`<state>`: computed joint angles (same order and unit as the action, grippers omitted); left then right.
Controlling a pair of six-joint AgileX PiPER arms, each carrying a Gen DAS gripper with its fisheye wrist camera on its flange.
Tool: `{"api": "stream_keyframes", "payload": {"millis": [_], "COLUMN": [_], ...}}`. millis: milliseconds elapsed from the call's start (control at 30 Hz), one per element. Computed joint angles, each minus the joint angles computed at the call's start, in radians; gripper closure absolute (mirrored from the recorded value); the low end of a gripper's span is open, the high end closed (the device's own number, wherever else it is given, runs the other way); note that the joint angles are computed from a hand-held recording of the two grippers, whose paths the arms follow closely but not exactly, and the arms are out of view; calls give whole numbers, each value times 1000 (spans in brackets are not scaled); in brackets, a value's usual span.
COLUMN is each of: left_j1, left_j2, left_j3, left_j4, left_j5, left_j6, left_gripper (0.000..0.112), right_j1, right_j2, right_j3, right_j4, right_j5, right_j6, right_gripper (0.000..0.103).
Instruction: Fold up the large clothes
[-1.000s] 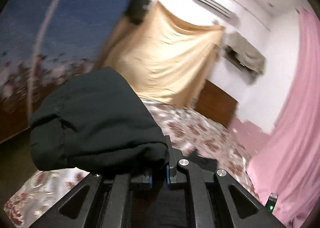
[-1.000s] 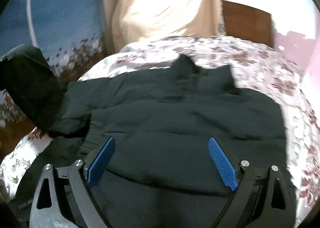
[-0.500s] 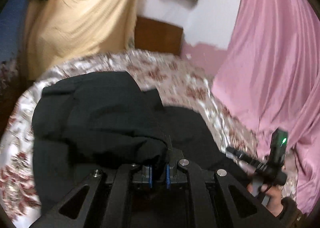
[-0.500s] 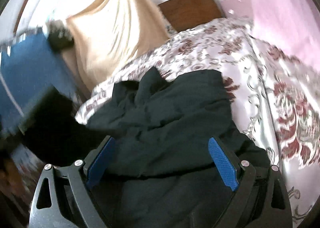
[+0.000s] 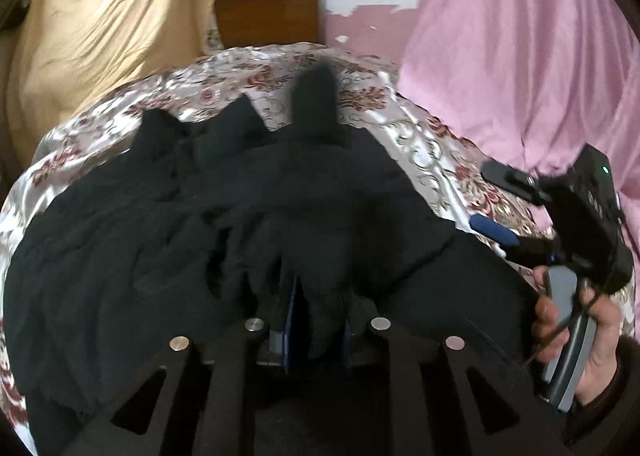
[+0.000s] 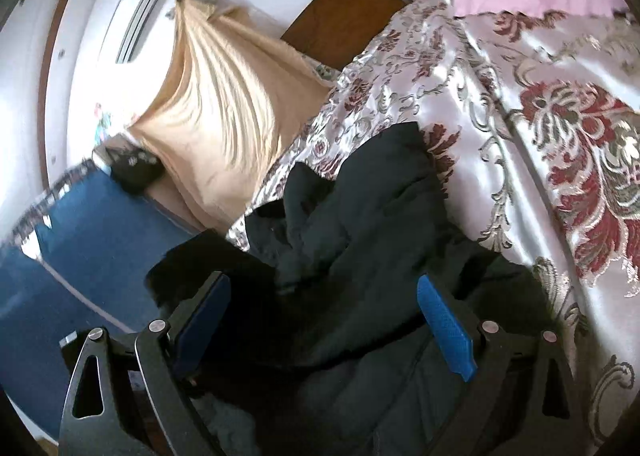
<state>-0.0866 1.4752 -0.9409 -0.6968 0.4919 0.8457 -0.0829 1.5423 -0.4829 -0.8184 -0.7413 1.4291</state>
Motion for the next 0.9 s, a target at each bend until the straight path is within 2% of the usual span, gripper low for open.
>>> {"api": "stream_keyframes", "payload": {"millis": [67,167,233,333,367,400,433,467,500,567,633,667,733,800,833,900], "left_j1": [-12,-12,17,110,136,180,208,250,309,363,413,433,489,535,554,594], "left_j2": [1,3,1,-17,-17,-29,-37,-60,-85,-93,-126,-137,-171,-201,-207,-216], "left_j3": [-2,7,35,83,92,113,128,165,201,218,238,243,262,267,264,256], "left_j4": [0,20,-64,-246,-286,-335,-375,-442,-510,-546,-564,-571,-605,-627,-633,-632], "left_j5": [23,49,78,179,218,274,300,334,396,451,438,422,359,247,209,118], "left_j6": [9,-1,79,263,299,343,381,449,525,567,551,542,516,452,434,387], "left_gripper": [87,87,87,76,65,36,24,17,17,17,17,17,17,17,17,17], "right_j1": [-52,-94,-93,-48,-23,-6,16,32,48,69,115,146,201,235,250,256], "right_j2": [41,116,165,177,176,169,167,165,162,162,161,158,142,147,153,144], "right_j3": [3,-13,-41,-93,-111,-121,-137,-152,-168,-197,-240,-261,-274,-288,-299,-292], "right_j4": [-34,-88,-108,-151,-155,-161,-173,-191,-223,-300,-397,-441,-489,-523,-547,-567], "right_j5": [-83,-186,-213,-140,-101,-73,-39,-13,19,70,164,230,331,371,382,390], "right_j6": [37,93,109,133,132,134,139,154,181,246,341,391,465,522,560,594], "right_gripper": [11,10,10,10,10,10,10,10,10,10,15,24,31,44,56,66]}}
